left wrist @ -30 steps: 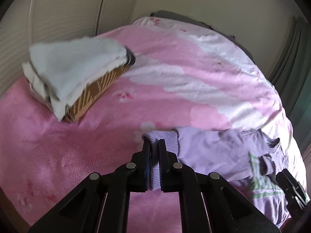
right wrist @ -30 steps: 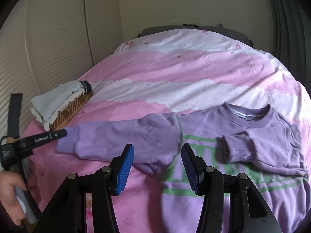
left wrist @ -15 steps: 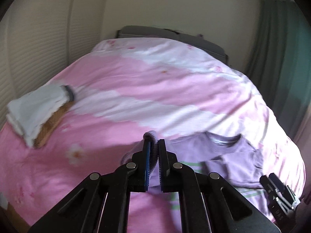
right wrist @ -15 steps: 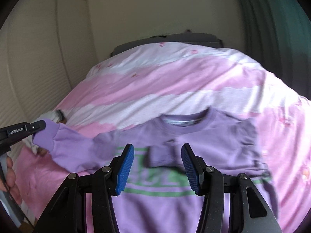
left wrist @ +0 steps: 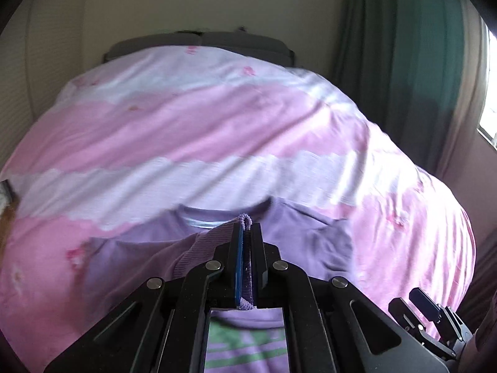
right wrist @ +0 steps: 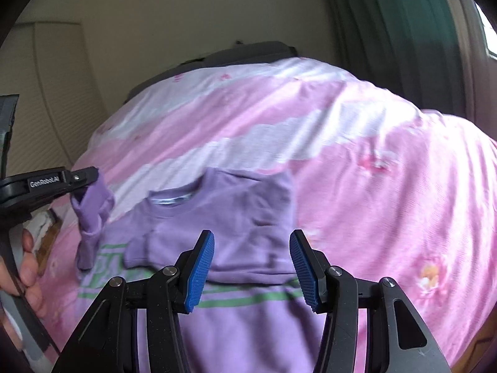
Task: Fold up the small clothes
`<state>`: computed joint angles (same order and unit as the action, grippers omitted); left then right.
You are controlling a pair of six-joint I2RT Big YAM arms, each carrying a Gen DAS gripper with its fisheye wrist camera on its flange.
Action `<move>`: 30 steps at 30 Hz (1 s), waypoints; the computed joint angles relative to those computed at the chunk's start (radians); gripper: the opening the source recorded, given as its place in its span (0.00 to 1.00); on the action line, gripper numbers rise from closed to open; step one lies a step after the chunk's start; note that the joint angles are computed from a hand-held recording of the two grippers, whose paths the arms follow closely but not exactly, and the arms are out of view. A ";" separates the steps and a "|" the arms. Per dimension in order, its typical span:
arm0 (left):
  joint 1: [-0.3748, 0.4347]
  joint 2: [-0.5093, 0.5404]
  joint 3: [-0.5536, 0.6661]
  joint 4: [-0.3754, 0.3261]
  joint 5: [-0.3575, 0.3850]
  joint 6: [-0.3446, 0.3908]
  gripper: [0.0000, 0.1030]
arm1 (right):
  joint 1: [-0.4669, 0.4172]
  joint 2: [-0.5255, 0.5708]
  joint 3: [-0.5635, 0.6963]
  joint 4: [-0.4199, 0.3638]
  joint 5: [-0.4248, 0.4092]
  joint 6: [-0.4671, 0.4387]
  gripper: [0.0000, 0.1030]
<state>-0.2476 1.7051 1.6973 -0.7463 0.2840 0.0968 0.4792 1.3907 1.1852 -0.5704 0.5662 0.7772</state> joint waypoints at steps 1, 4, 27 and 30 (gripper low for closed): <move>-0.019 0.009 0.004 -0.002 -0.005 0.000 0.04 | -0.015 -0.011 -0.016 0.002 -0.007 0.004 0.51; -0.068 0.032 0.008 0.003 -0.022 0.021 0.02 | -0.046 -0.034 -0.050 0.011 -0.019 0.004 0.51; 0.104 -0.065 -0.216 0.148 -0.135 0.070 0.64 | -0.060 0.097 0.014 0.160 -0.270 -0.159 0.51; 0.146 -0.062 -0.230 0.165 -0.141 0.074 0.66 | -0.056 0.167 0.083 0.160 -0.335 -0.185 0.51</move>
<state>-0.1014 1.6433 1.4671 -0.5816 0.1432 0.1704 0.4237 1.5579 1.2682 -0.4103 0.2308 0.5917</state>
